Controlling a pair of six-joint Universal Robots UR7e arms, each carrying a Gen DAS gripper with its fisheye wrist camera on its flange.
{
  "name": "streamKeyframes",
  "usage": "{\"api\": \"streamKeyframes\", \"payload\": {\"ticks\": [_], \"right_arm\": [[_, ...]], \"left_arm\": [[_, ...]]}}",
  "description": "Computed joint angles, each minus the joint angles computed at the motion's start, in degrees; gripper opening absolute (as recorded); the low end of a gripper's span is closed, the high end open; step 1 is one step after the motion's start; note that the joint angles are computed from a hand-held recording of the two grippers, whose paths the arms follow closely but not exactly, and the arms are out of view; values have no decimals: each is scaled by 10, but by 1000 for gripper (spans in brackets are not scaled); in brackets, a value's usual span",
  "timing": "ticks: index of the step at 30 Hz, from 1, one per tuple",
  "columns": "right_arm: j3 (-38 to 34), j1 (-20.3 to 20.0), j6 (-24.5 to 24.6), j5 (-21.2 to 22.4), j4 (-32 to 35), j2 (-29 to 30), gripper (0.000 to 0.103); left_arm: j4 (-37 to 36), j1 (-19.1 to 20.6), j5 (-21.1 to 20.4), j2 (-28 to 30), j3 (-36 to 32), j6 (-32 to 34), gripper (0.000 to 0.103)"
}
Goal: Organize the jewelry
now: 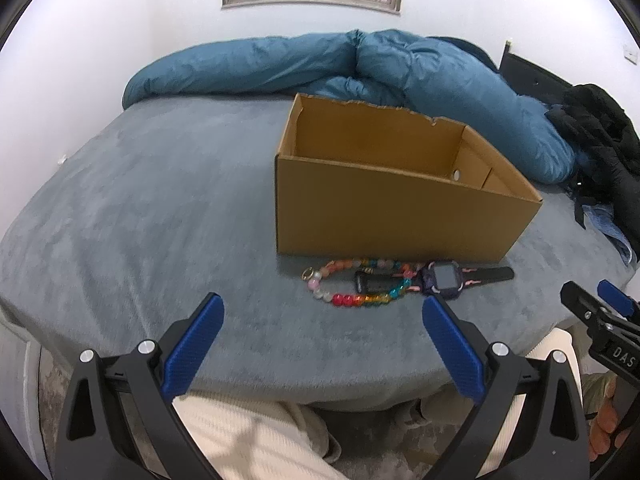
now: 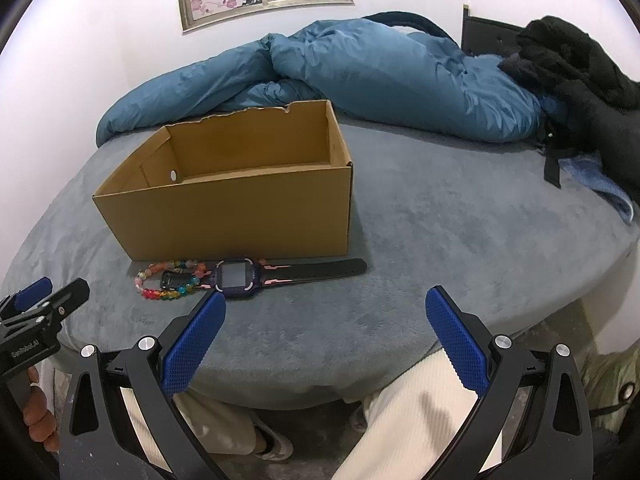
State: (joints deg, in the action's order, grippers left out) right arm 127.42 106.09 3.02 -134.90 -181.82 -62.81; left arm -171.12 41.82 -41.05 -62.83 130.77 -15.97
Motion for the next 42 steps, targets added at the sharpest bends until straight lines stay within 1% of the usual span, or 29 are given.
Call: {"api": "streamKeyframes", "payload": {"ticks": [2, 3, 5, 8, 9, 10, 12, 13, 14, 16, 19, 22, 23, 24, 25, 26, 27, 28, 29, 30, 31, 33, 34, 36, 37, 38, 40, 42], "right_arm": [[0, -3, 0, 3, -1, 0, 96], [0, -5, 0, 5, -2, 1, 96], [-1, -6, -1, 7, -3, 3, 96], [-2, -6, -3, 10, -3, 6, 96], [-3, -6, -5, 11, -4, 7, 96], [-4, -6, -7, 12, -5, 9, 96], [-4, -7, -12, 18, -10, 11, 96], [-4, -8, -15, 22, -13, 11, 96], [-4, -9, -17, 27, -16, 12, 96], [-3, -13, -28, 47, -27, 13, 94], [-4, -18, -47, 87, -39, 17, 88], [-11, -23, -59, 137, -35, 24, 80], [-15, -27, -61, 160, -29, 29, 76], [-19, -28, -61, 170, -24, 32, 71], [-25, -30, -62, 183, -18, 38, 68], [-30, -32, -63, 195, -13, 43, 63], [-37, -35, -60, 208, -5, 49, 58], [-42, -38, -59, 215, 2, 54, 57], [-51, -41, -58, 228, 9, 63, 51], [-58, -43, -57, 232, 14, 70, 46], [-64, -44, -56, 236, 21, 75, 43], [-77, -47, -59, 246, 35, 87, 36], [-83, -47, -62, 250, 42, 92, 34], [-99, -48, -69, 253, 61, 105, 27], [-104, -49, -72, 254, 69, 109, 25], [-111, -48, -74, 255, 78, 115, 23], [-121, -50, -79, 252, 92, 123, 22], [-129, -52, -81, 250, 109, 127, 20]], "left_arm": [[-5, 2, -18, 0, -3, 16, 97], [-8, 7, -40, -4, -5, 26, 97], [-18, 10, -61, -5, -6, 31, 97], [-41, 21, -106, -9, -7, 39, 97], [-57, 28, -131, -11, -6, 45, 97], [-66, 33, -148, -13, -6, 47, 97], [-74, 43, -177, -13, -9, 48, 97], [-74, 46, -183, -13, -10, 49, 97], [-75, 48, -184, -14, -10, 49, 97], [-79, 43, -150, -6, -11, 54, 97], [-93, 34, -93, 11, -11, 88, 97], [-100, 37, -55, 30, -15, 124, 97], [-101, 39, -48, 34, -16, 133, 97], [-110, 41, -40, 45, -17, 152, 97], [-115, 44, -38, 50, -18, 165, 95], [-121, 48, -40, 54, -19, 176, 93], [-119, 52, -45, 53, -19, 181, 90], [-116, 56, -51, 54, -22, 186, 86], [-118, 63, -60, 59, -27, 194, 83], [-117, 66, -65, 59, -29, 196, 78], [-114, 72, -72, 62, -34, 203, 72], [-113, 79, -78, 71, -42, 215, 64], [-110, 82, -81, 75, -47, 221, 58], [-100, 89, -85, 81, -54, 229, 51], [-95, 93, -87, 85, -59, 233, 47], [-91, 96, -89, 88, -63, 234, 45], [-75, 104, -97, 93, -72, 231, 35], [-61, 111, -104, 95, -78, 224, 30]]}}
